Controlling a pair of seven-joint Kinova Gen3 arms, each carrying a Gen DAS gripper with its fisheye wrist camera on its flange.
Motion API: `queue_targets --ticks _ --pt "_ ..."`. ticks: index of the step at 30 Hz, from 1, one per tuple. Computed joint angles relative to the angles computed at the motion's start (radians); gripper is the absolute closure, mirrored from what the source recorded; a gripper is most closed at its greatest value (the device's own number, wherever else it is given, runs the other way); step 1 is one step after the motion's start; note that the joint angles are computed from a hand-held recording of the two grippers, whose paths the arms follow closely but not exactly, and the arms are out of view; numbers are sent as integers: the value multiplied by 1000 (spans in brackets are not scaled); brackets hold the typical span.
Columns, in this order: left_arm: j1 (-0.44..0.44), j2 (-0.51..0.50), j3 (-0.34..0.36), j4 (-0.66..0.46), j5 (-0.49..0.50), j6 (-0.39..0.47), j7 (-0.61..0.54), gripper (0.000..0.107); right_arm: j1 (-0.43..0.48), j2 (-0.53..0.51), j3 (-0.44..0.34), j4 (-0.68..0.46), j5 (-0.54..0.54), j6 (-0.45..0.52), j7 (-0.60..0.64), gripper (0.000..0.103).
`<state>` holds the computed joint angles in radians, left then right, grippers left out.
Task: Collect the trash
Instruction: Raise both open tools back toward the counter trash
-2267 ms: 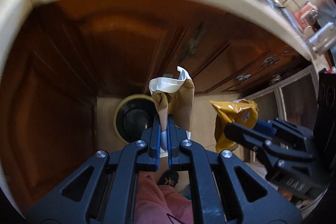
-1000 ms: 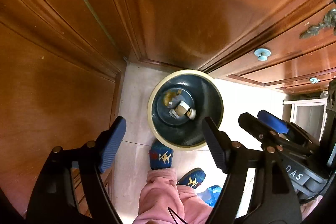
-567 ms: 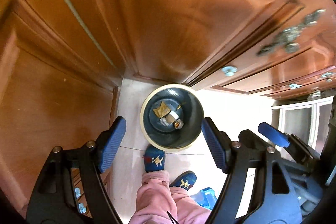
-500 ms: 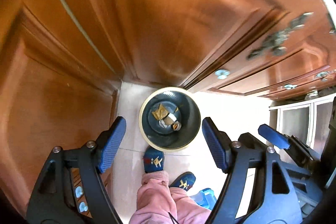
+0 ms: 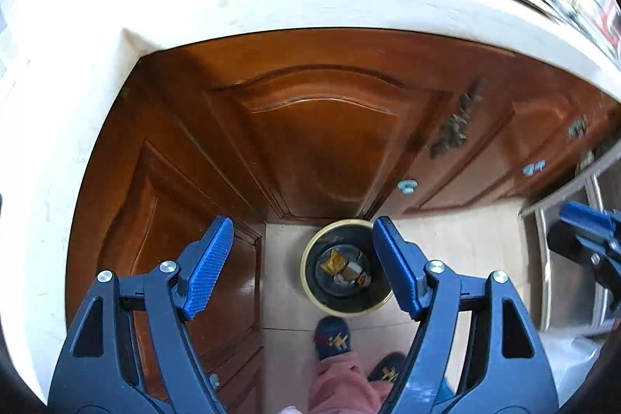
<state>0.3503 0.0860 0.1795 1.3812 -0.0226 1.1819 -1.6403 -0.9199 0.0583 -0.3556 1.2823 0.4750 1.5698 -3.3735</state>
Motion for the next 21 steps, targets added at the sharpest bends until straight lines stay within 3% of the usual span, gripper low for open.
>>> queue_targets --ticks 4,10,15,21 --pt "-32 28 -17 2 56 -31 -3 40 -15 3 -3 -27 3 58 -5 40" --pt "-58 34 -16 37 127 -129 -83 41 -29 -18 -27 24 40 41 -37 40" --pt "-79 62 -18 10 186 -86 -114 41 -16 -20 -25 95 44 -50 -74 40" --pt "-93 67 -20 -16 213 -37 -149 41 -21 -8 -29 91 81 -93 -74 40"
